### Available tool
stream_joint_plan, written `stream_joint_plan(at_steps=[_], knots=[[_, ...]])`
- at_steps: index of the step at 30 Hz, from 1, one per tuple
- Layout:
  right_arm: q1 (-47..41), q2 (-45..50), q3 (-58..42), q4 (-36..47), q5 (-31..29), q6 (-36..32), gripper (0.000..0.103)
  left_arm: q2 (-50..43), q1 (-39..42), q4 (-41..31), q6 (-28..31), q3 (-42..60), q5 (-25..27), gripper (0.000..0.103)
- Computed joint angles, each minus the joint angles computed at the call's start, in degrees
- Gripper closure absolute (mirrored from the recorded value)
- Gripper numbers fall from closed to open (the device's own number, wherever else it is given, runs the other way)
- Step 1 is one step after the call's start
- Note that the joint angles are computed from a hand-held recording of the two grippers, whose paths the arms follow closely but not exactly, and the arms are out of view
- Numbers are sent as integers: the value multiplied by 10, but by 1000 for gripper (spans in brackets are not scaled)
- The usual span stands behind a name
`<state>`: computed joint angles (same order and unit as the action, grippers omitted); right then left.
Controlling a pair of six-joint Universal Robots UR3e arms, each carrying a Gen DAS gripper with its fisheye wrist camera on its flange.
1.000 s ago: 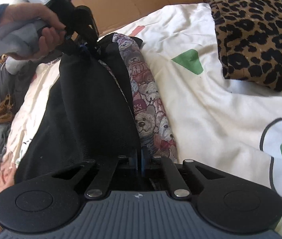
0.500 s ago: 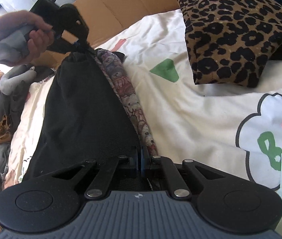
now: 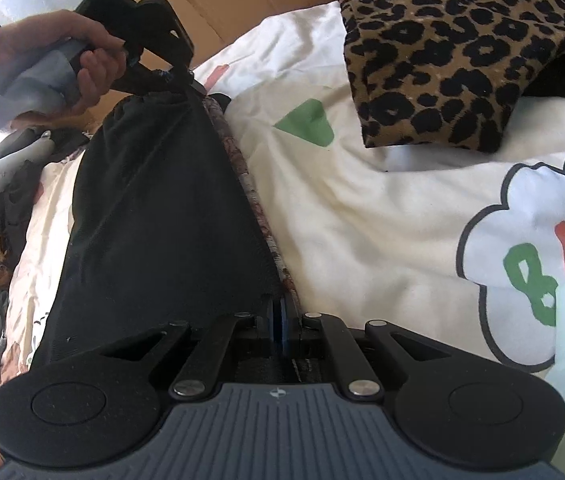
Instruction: Fold clothes
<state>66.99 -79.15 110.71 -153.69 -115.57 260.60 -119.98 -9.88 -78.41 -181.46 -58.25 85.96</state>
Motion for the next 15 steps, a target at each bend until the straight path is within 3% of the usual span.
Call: stream_joint_plan(at_steps=[2,3,8,12,15], knots=[[1,-5,-3,14,0,-2,99,-11,9,-26,39,25,-35,60],[3,-8,-5,21,-2,1,98,-12,13,-40,61,39,-48,58],[15,-20,-9,47,-29,23,95,17,34,-92,123,83,-86,56],[19,-34,-4,50,-59,33,95,63,41,-81,181,58,-69,58],[23,-38,5,31,-78,35,95,91,27,-51,241,7,-23,72]])
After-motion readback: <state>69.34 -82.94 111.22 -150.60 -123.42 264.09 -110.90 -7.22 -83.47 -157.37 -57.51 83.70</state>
